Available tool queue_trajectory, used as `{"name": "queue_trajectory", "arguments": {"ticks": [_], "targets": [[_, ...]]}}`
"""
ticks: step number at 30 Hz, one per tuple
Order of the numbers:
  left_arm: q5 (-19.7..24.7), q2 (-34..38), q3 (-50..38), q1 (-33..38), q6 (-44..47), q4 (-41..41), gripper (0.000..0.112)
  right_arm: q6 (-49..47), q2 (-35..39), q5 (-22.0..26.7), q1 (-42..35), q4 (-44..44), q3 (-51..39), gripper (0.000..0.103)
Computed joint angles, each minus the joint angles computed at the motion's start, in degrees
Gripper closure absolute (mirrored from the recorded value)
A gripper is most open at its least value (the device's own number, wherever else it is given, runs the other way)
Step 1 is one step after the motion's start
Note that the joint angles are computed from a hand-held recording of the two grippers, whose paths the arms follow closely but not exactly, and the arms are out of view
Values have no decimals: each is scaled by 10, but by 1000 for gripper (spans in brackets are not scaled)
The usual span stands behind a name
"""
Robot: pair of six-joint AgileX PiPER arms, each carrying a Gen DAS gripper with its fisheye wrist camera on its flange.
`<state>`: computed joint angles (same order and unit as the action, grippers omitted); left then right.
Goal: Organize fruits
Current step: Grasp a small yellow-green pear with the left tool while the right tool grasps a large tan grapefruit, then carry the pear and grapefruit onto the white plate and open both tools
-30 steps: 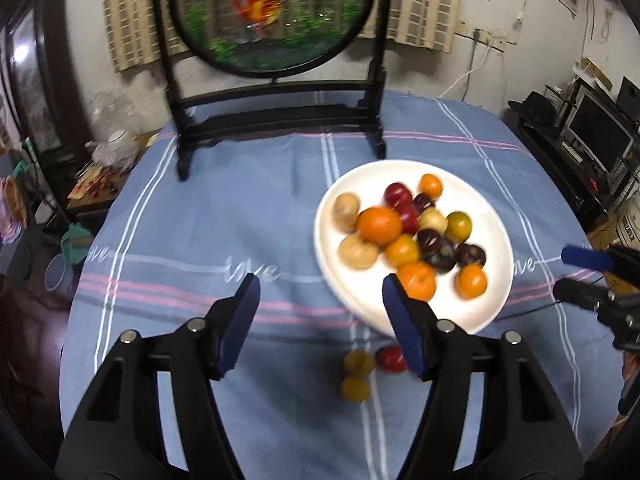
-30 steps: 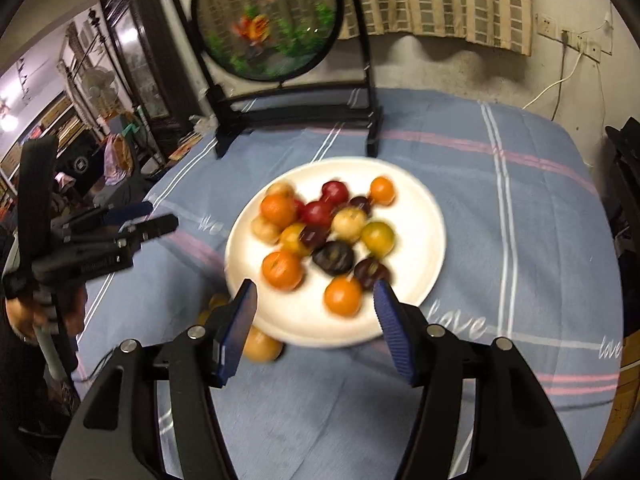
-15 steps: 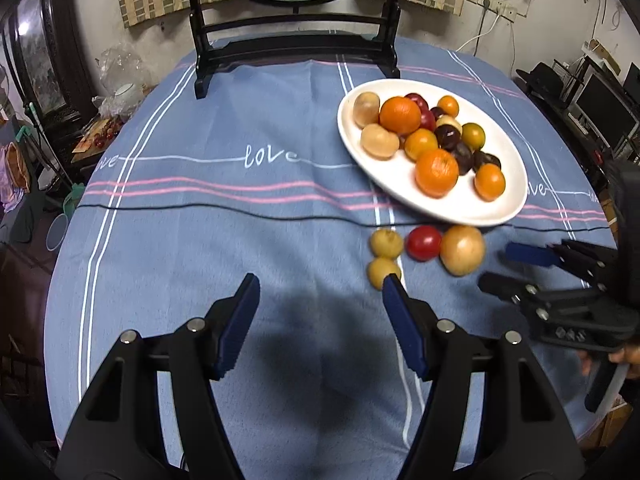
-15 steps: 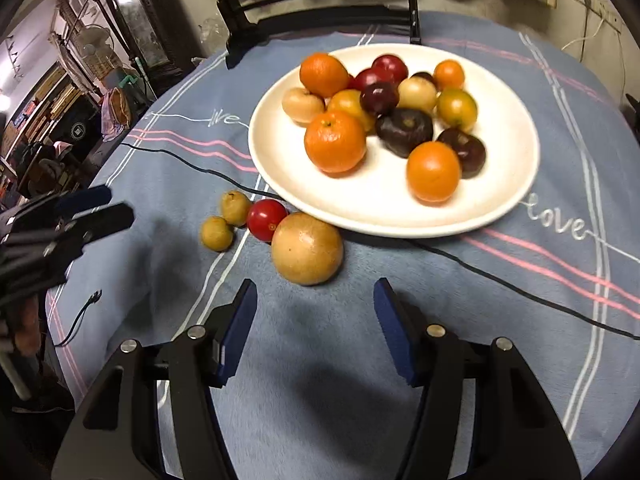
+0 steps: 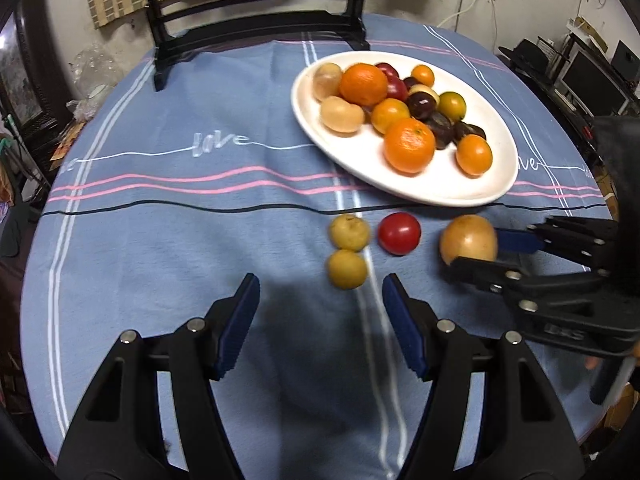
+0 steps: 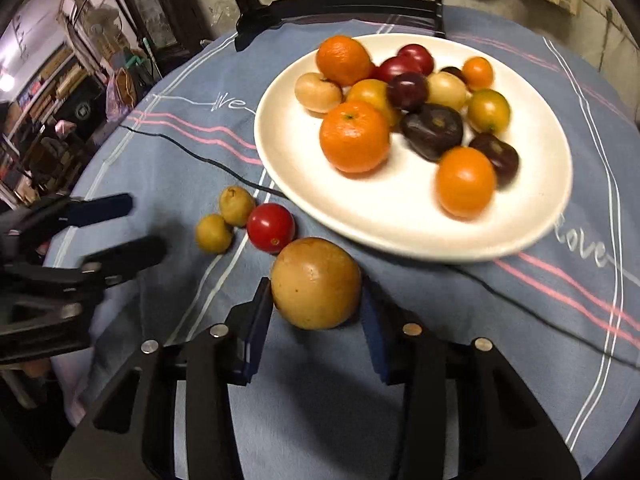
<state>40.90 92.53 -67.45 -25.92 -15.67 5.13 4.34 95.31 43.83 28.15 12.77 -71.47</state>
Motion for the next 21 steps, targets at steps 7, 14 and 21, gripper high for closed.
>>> {"name": "queue_trajectory", "arguments": {"ticks": [7, 14, 21], "targets": [[-8, 63, -32, -20, -36, 24, 53, 1, -31, -4, -24, 17, 32, 60], [-13, 81, -41, -6, -2, -9, 84, 4, -26, -3, -12, 19, 28, 60], [-6, 60, -30, -12, -14, 9, 85, 8, -35, -4, -8, 13, 37, 60]]}}
